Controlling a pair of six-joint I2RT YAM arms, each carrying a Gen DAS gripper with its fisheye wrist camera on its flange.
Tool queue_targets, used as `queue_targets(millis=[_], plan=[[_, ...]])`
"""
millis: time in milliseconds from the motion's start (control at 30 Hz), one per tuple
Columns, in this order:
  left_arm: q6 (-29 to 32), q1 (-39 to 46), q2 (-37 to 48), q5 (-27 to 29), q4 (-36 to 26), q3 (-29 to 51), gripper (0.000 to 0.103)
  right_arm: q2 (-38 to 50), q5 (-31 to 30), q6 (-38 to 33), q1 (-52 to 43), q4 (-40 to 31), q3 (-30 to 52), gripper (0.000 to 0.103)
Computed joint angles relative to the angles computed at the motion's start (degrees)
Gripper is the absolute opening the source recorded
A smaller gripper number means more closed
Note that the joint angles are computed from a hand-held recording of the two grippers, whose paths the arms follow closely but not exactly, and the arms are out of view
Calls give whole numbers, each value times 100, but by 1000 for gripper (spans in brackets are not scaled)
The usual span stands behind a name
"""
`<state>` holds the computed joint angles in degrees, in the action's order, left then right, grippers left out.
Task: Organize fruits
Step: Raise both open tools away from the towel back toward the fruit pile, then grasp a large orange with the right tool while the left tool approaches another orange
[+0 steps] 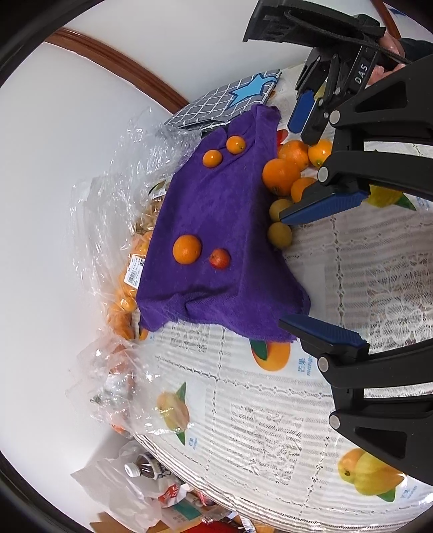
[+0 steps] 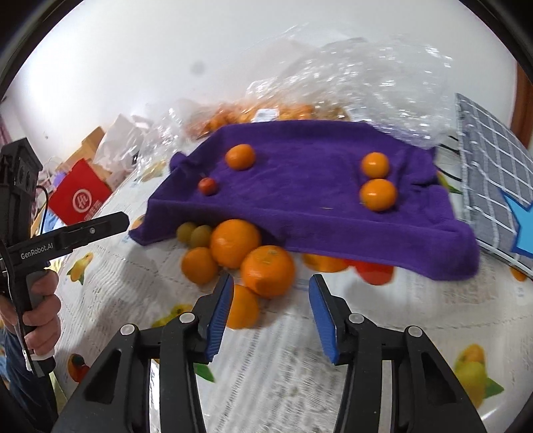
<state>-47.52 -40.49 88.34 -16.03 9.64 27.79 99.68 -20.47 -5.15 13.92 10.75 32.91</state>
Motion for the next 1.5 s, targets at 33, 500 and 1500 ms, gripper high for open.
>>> queue_targets(millis=[33, 500, 1500], plan=[[3, 18, -26, 10, 23, -50, 54, 63, 57, 32, 95, 12, 46, 48], [-14, 288, -60, 259, 444, -454, 54, 802, 313, 196, 300, -478, 868, 48], [-54, 36, 21, 163, 116, -88, 54, 660, 355, -123, -238, -170, 480, 42]])
